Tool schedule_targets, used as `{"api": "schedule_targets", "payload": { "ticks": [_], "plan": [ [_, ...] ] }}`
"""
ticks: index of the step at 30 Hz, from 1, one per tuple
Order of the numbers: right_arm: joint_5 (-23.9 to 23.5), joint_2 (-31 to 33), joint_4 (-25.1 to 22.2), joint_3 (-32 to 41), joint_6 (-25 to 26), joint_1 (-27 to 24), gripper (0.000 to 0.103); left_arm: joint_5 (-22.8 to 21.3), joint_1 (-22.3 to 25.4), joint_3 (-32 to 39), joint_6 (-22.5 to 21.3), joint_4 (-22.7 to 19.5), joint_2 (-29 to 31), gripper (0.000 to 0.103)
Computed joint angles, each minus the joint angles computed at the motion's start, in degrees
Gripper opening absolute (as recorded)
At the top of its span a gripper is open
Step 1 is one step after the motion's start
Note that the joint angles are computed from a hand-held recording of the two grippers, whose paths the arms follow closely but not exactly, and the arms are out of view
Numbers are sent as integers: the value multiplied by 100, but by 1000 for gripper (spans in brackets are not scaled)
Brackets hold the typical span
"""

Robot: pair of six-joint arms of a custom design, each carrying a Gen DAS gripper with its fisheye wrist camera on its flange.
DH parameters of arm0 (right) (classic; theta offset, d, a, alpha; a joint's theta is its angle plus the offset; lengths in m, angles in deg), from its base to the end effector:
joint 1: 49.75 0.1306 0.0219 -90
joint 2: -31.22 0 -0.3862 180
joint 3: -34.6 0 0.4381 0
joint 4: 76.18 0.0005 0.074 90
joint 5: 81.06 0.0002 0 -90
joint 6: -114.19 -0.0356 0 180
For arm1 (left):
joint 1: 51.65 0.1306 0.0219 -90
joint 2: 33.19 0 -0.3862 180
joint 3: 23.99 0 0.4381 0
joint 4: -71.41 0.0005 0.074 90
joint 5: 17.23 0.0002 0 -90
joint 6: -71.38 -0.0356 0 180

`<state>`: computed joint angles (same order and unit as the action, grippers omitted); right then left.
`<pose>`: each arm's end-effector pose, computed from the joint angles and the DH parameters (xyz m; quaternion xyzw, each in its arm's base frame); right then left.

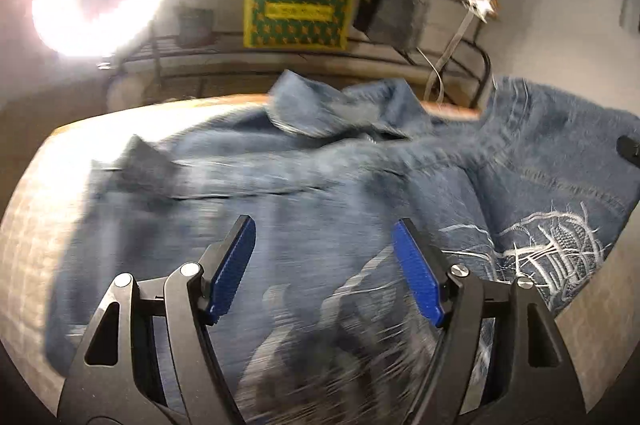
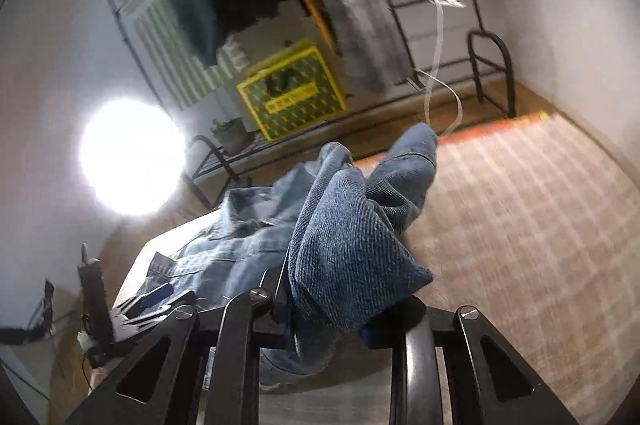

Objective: Fold large clothes

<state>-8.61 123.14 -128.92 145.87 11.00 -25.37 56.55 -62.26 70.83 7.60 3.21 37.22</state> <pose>0.4860 0.2315 0.6022 -0.1568 0.8589 0.2781 0.4004 0.3647 -0.0587 0.6005 -0.1785 0.8946 0.0004 0.4096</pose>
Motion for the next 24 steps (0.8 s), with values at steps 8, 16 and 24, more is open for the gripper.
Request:
{"api": "schedule_targets", "payload": {
  "ticks": [8, 16, 24],
  "plan": [
    [439, 222, -193, 685, 417, 762, 21, 229, 1378, -319, -87, -252, -1132, 74],
    [1306, 610, -548, 1358, 1162, 1905, 20, 1151, 3102, -740, -410, -402, -1823, 74],
    [2794, 1272, -881, 1885, 2515, 3260, 20, 1883, 4367, -1005, -696, -389, -2120, 74]
  ]
}}
